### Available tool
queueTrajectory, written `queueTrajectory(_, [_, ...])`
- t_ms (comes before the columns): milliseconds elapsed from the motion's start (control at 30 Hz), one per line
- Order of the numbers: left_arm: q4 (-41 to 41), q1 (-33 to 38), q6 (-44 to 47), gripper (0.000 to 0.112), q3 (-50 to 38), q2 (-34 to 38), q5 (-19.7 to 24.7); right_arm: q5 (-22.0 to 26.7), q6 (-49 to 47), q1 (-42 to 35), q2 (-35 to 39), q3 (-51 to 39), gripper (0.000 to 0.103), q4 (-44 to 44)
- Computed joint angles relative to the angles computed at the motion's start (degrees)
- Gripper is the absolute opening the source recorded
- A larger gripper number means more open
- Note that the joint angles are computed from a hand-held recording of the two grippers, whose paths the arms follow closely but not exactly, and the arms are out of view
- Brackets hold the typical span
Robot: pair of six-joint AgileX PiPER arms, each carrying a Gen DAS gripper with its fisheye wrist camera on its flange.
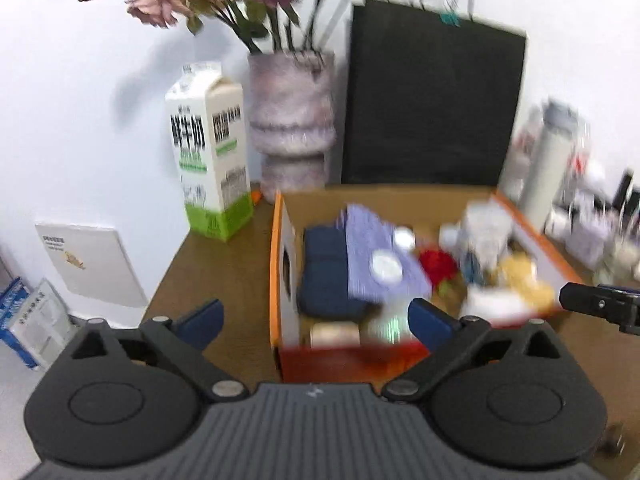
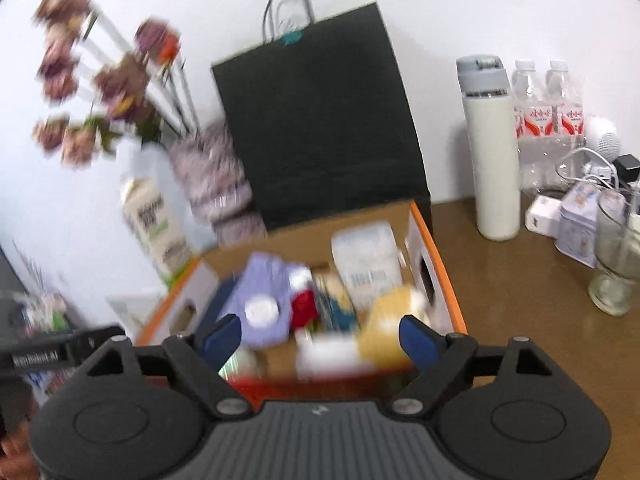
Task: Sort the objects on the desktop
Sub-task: 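Move both open tools back over the table, then grasp the coiled black cable with the left tool while the right tool grasps the yellow block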
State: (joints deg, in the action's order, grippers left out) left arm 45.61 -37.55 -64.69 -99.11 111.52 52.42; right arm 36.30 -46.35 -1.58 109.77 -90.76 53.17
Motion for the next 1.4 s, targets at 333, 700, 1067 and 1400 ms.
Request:
queueTrajectory(333, [4.13, -11.43, -16.48, 0.102, 14.89, -3.25, 4.52, -19.46, -35.75, 2.94, -17.25, 34.24, 0.086, 18.16])
queueTrajectory(700, [13.02, -27.74, -38.73, 0.102, 26.02, -3.8, 10.15, -17.25, -67.16, -1.66, -28.37, 55.35, 0.087, 44.21])
queueTrajectory(1067, [13.8, -29.58, -42.6, 0.101, 27.75, -3.37, 8.97, -13.08, -67.25, -8.0, -29.84, 59.81, 0.087, 44.29])
queueTrajectory(1400, [13.6, -28.82, -41.24, 0.101, 28.23, -4.17, 6.58, -12.43, -64.63, -8.51, -28.41, 58.96, 0.087, 42.9])
